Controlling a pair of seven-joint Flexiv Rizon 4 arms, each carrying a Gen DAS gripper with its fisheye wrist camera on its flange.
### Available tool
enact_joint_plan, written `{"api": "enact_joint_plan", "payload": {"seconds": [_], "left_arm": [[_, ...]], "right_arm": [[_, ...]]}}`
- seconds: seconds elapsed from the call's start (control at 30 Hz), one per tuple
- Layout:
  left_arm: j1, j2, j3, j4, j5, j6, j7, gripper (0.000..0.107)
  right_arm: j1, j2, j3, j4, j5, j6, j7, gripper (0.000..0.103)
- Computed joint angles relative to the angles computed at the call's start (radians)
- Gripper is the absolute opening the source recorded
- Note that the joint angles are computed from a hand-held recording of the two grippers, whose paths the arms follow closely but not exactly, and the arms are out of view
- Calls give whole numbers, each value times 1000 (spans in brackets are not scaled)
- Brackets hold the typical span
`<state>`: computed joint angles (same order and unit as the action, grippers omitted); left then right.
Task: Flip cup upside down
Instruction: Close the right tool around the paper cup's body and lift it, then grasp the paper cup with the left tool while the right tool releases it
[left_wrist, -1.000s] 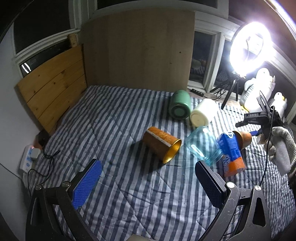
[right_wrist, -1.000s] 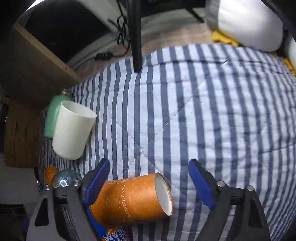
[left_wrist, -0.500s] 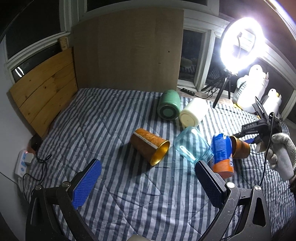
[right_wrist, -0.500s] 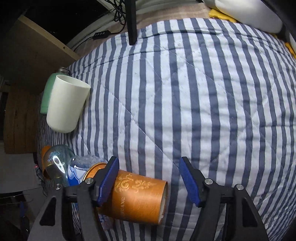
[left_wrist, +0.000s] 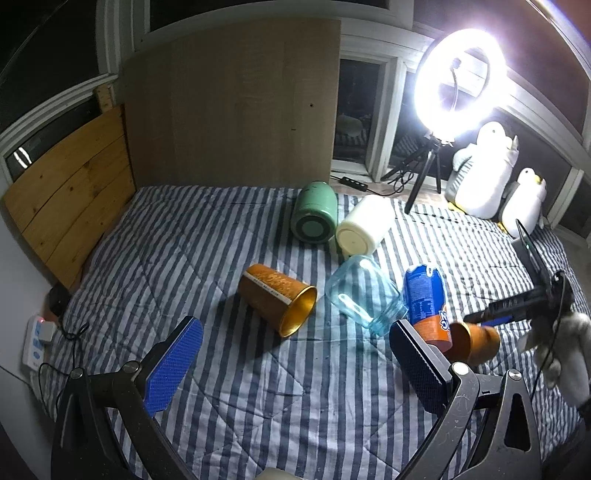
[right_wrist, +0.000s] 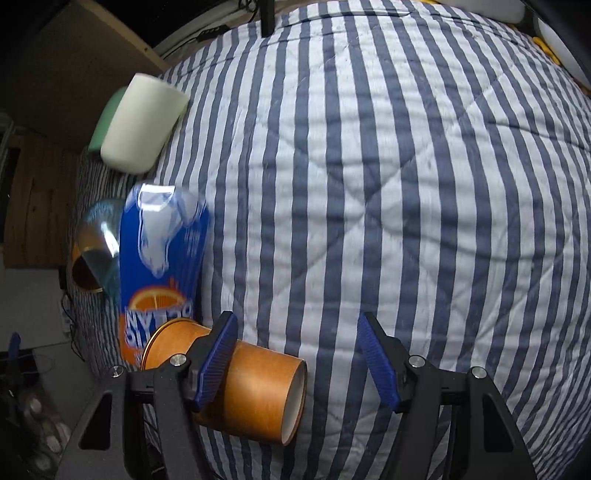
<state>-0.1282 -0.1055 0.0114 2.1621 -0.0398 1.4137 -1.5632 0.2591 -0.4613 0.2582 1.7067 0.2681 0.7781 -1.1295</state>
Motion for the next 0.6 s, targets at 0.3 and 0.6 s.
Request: {"api": "enact_joint_plan", "payload": {"seconds": [0.3, 0.6], "left_arm": [[4, -6, -65, 28, -140, 43, 178, 102], [-45, -72, -199, -53, -392, -82, 642, 102]], "right_arm": [[49, 114, -5, 162, -56, 127, 97, 64], [56, 328, -16, 435, -94, 328, 278, 64]]}}
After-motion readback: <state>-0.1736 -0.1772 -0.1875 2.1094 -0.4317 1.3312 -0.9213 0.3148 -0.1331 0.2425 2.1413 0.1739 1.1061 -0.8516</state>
